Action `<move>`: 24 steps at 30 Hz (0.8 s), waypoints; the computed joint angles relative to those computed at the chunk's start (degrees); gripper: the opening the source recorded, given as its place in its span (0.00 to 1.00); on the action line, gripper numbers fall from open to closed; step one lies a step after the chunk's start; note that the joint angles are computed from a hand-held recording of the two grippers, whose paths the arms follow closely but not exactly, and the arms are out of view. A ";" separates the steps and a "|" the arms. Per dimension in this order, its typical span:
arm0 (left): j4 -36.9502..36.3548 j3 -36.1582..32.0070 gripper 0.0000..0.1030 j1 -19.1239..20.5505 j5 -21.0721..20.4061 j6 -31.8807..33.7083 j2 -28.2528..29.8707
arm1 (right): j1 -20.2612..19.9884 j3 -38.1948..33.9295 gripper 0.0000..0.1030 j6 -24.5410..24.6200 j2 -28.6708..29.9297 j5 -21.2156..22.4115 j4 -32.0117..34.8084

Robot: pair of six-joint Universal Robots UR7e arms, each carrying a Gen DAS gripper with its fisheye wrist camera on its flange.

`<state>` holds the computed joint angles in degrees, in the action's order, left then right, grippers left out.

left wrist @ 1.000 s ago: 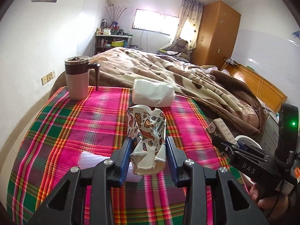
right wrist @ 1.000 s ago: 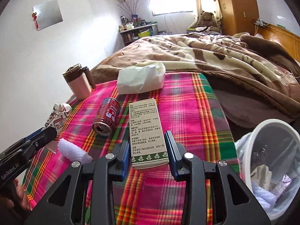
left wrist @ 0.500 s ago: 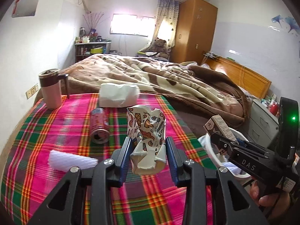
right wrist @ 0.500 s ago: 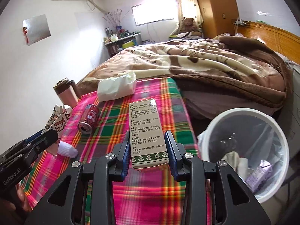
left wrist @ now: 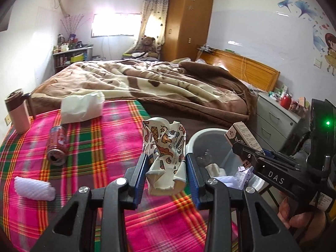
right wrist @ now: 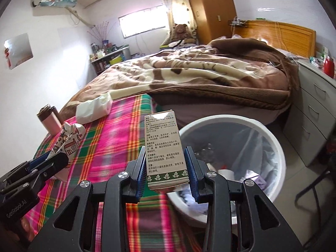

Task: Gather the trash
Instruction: 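Lift wrapper and beige box and carry both over the white bin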

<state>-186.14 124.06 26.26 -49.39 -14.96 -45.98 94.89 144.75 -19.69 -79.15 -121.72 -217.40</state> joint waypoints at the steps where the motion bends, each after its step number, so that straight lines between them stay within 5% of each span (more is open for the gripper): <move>1: 0.22 -0.68 0.37 -0.06 -0.55 0.35 0.63 | -0.46 0.06 0.35 0.04 -0.47 -0.31 -0.09; 24: 7.69 -13.47 0.37 0.66 -9.03 3.24 12.27 | -9.99 0.37 0.35 1.52 -6.67 -1.27 4.42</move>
